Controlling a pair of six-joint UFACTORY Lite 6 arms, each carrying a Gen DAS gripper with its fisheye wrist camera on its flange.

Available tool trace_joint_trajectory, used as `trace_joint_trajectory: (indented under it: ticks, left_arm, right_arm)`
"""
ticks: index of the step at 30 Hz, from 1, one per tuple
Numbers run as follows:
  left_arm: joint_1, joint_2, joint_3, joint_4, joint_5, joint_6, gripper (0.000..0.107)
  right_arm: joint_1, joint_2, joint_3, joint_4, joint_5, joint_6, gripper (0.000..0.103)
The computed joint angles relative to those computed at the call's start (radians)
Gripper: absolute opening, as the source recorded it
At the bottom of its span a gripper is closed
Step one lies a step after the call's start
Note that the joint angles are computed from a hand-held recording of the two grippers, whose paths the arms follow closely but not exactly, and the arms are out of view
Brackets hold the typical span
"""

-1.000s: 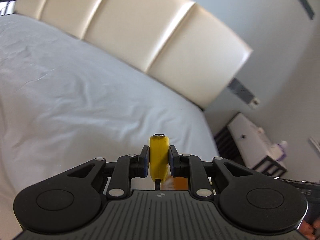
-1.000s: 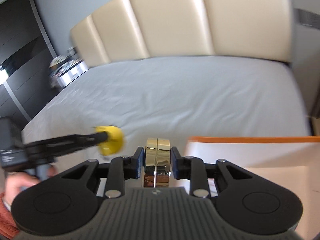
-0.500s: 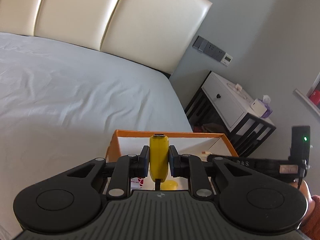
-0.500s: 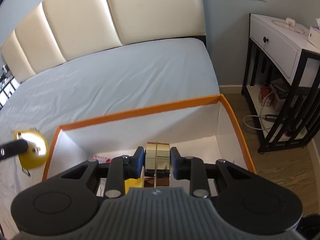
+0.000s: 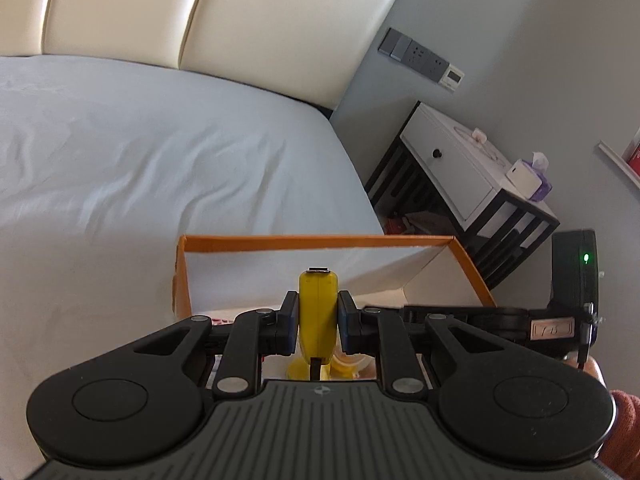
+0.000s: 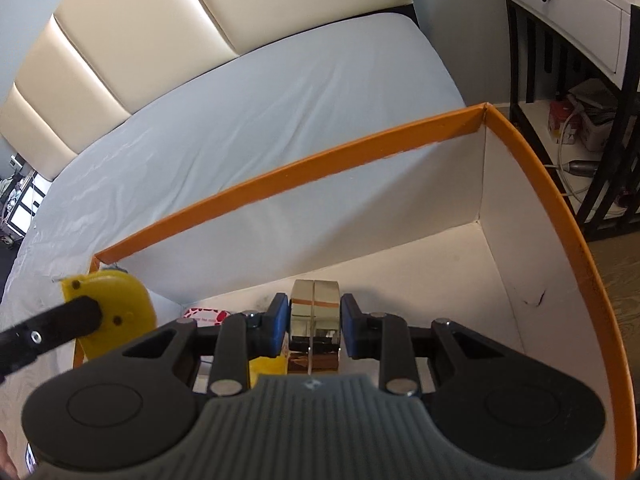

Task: Organize rigid objects
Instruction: 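Lower the compact and tape measure into the box and open both tools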

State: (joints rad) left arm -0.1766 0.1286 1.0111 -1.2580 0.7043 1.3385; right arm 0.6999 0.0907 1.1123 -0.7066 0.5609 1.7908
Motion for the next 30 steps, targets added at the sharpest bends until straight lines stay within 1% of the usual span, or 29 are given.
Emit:
trace_joint_trajectory:
  ticks: [2, 6, 7, 8, 10, 12, 13, 15, 19, 21, 23, 25, 26, 27, 30]
  left_arm:
    - [-0.008, 0.007, -0.002, 0.011, 0.005, -0.010, 0.021]
    - [-0.050, 0.036, 0.026, 0.037, -0.008, -0.076, 0.021]
    - [-0.065, 0.043, 0.038, 0.049, -0.020, -0.100, 0.021]
    - [-0.081, 0.051, 0.052, 0.068, -0.035, -0.131, 0.021]
    - [-0.114, 0.073, 0.082, 0.098, -0.057, -0.180, 0.021]
    - [-0.147, 0.099, 0.118, 0.143, -0.080, -0.251, 0.021]
    - [-0.160, 0.115, 0.137, 0.161, -0.086, -0.283, 0.021]
    - [-0.177, 0.151, 0.169, 0.190, -0.094, -0.340, 0.021]
    - [-0.206, 0.247, 0.249, 0.267, -0.106, -0.499, 0.021]
    - [-0.206, 0.310, 0.307, 0.313, -0.081, -0.601, 0.021]
    - [-0.209, 0.361, 0.357, 0.339, -0.058, -0.649, 0.021]
    - [-0.223, 0.392, 0.392, 0.389, -0.066, -0.703, 0.021]
    - [-0.232, 0.403, 0.409, 0.423, -0.074, -0.738, 0.021]
    - [-0.240, 0.413, 0.423, 0.449, -0.080, -0.755, 0.021]
    - [-0.258, 0.451, 0.470, 0.507, -0.081, -0.795, 0.021]
  right_arm:
    - [-0.006, 0.010, 0.013, 0.013, 0.013, -0.026, 0.028]
    - [0.028, 0.088, 0.125, 0.042, 0.190, -0.143, 0.032]
    - [0.029, 0.102, 0.146, 0.058, 0.223, -0.177, 0.030]
    - [0.021, 0.113, 0.161, 0.093, 0.241, -0.223, 0.027]
    - [0.000, 0.115, 0.159, 0.162, 0.243, -0.283, 0.025]
    - [-0.014, 0.090, 0.129, 0.186, 0.217, -0.292, 0.025]
    - [-0.018, 0.072, 0.111, 0.185, 0.202, -0.276, 0.025]
    - [-0.004, 0.031, 0.074, 0.120, 0.192, -0.192, 0.026]
    - [0.080, -0.017, 0.043, -0.046, 0.265, -0.003, 0.027]
    - [0.112, -0.024, 0.031, -0.087, 0.289, 0.070, 0.027]
    - [0.133, -0.038, 0.007, -0.117, 0.291, 0.152, 0.027]
    - [0.125, -0.078, -0.044, -0.138, 0.259, 0.233, 0.030]
    - [0.113, -0.109, -0.077, -0.149, 0.233, 0.267, 0.035]
    - [0.103, -0.140, -0.115, -0.167, 0.204, 0.307, 0.036]
    - [0.072, -0.198, -0.190, -0.191, 0.126, 0.374, 0.036]
